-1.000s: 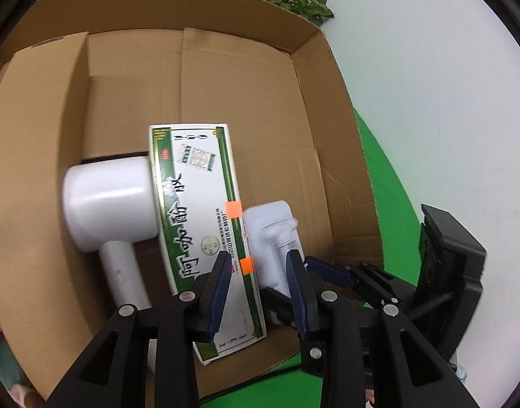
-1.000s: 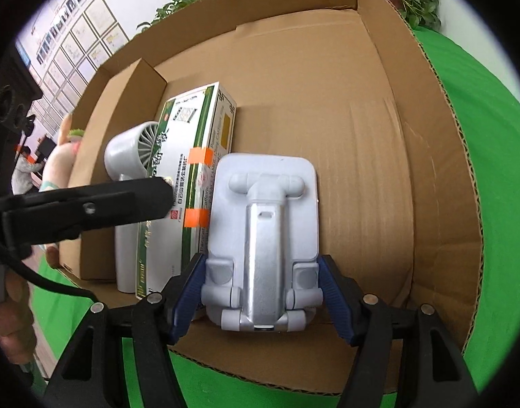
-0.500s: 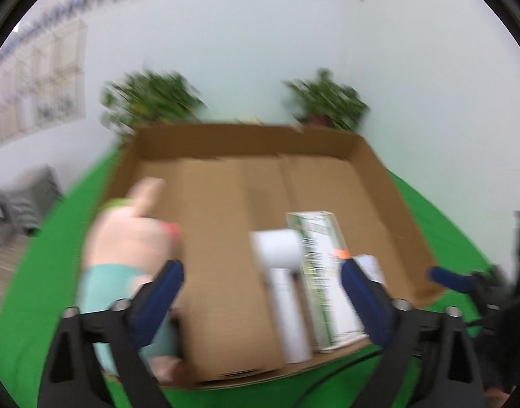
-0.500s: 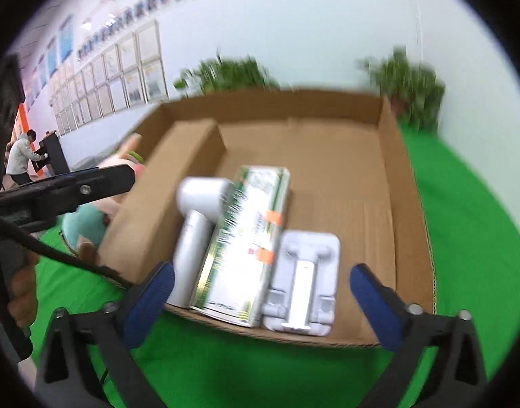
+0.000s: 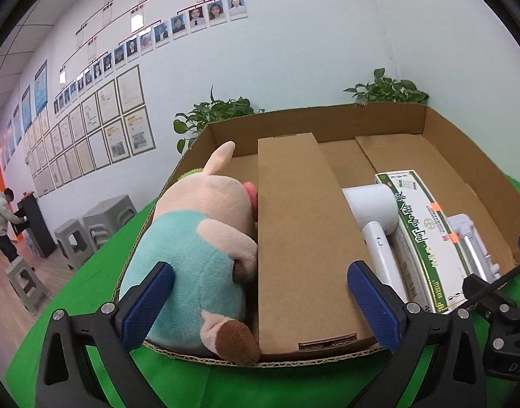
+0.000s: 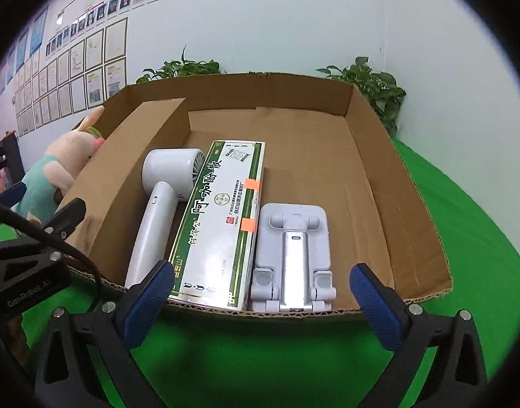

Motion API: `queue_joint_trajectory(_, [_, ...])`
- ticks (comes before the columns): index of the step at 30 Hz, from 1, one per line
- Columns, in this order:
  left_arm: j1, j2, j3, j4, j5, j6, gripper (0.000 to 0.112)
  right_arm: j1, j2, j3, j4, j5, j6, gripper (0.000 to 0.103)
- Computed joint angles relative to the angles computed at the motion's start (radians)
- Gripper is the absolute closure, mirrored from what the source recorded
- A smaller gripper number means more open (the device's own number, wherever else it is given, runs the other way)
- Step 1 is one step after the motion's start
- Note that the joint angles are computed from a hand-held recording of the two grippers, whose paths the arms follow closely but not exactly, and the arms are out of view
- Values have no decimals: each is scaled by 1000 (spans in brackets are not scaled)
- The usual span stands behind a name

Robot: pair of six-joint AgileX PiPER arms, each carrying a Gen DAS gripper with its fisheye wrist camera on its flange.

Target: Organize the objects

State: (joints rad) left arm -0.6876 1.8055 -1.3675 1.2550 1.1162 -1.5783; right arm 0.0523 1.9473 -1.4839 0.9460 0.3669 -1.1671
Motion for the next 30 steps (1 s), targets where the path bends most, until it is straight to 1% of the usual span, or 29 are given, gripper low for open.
queue_joint_trajectory(4, [12, -13, 10, -6, -26, -11, 10, 0, -3, -1, -28, 0, 36, 1])
queue_joint_trajectory(11, [17, -4, -5, -18, -21, 11, 10, -5, 1, -4, -17, 12, 29, 0])
queue_joint_trajectory(15, [23, -22, 20, -12, -41, -5, 10, -5, 0, -1, -13, 12, 25, 0])
queue_joint_trajectory(30, [20, -26, 22, -15, -33, 4, 9, -6, -1, -1, -15, 13, 26, 0])
